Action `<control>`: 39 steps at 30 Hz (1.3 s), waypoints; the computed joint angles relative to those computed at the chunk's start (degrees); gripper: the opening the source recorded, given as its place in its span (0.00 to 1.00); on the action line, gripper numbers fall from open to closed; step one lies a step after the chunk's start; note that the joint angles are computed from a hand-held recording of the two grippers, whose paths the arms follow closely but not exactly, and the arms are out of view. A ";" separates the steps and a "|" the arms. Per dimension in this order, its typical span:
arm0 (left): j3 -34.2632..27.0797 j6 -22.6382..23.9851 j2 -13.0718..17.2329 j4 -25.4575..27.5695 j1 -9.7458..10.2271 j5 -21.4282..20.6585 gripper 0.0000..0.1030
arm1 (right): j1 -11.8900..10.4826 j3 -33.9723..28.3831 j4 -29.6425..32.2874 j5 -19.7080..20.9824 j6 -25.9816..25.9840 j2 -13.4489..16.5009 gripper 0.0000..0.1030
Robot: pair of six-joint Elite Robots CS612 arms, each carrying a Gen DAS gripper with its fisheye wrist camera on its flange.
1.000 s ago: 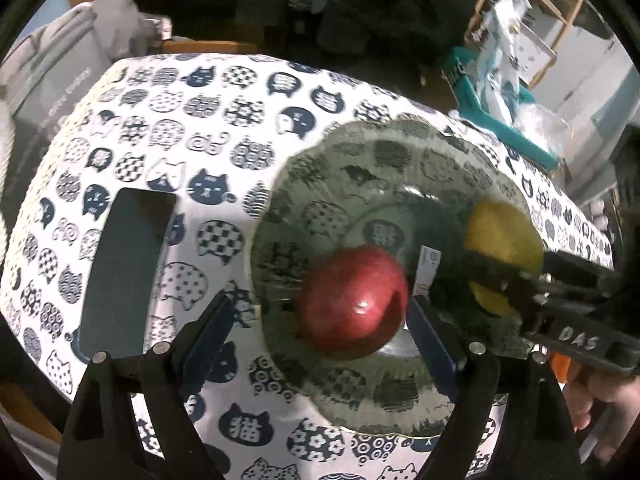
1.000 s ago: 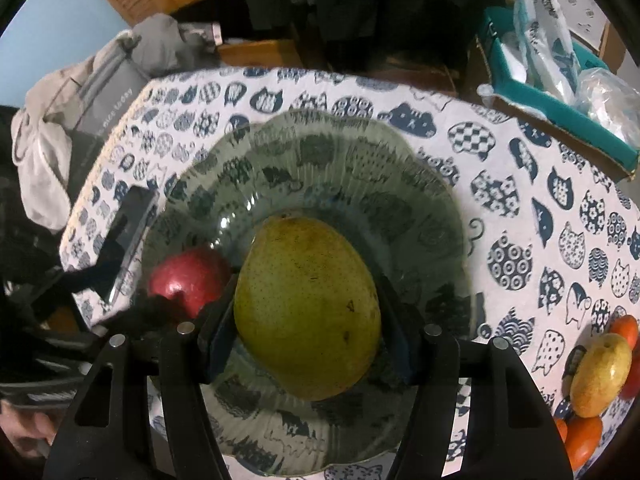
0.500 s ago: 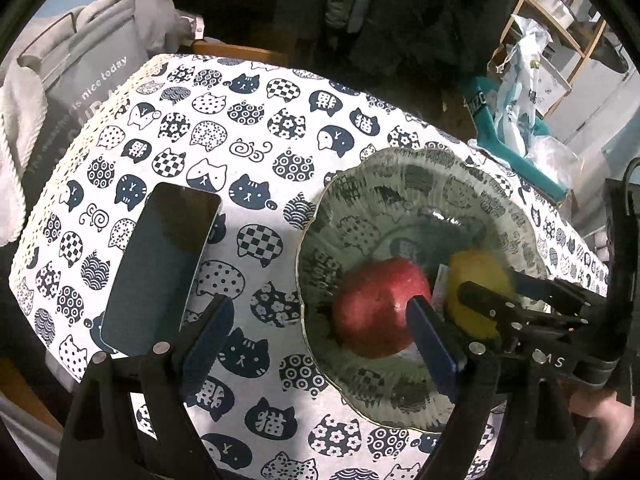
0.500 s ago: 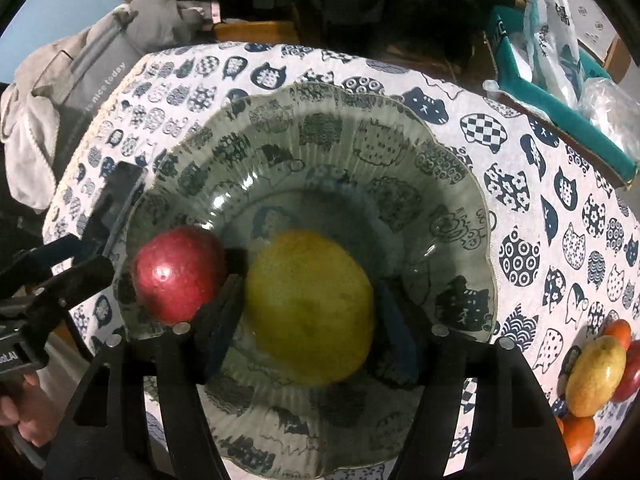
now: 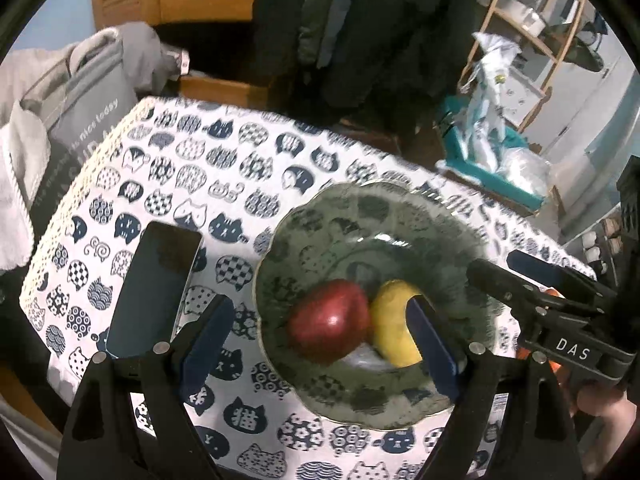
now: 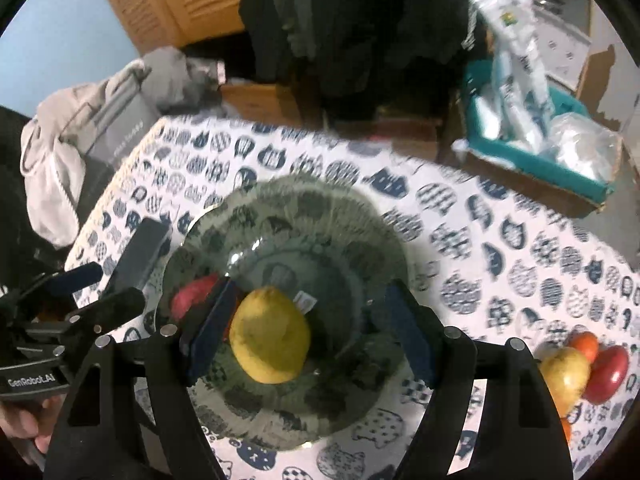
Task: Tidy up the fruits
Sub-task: 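Lower the apple into the green bowl and open the left tool while the right tool releases the pear, then withdraw both tools from the bowl back toward the remaining fruit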
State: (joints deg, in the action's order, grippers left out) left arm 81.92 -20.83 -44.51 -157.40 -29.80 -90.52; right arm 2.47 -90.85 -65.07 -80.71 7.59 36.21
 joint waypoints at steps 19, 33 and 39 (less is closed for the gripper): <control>3.44 1.77 -4.64 -9.49 -3.31 -0.85 0.86 | -2.70 -11.59 0.75 -7.34 0.81 -0.31 0.75; 3.54 4.04 -5.76 -10.34 -5.77 -3.94 0.86 | -5.74 -19.97 7.39 -9.27 1.54 0.35 0.75; 3.22 6.05 -5.88 -9.87 -7.13 -4.41 0.86 | -7.34 -22.89 10.77 -9.31 1.87 0.79 0.75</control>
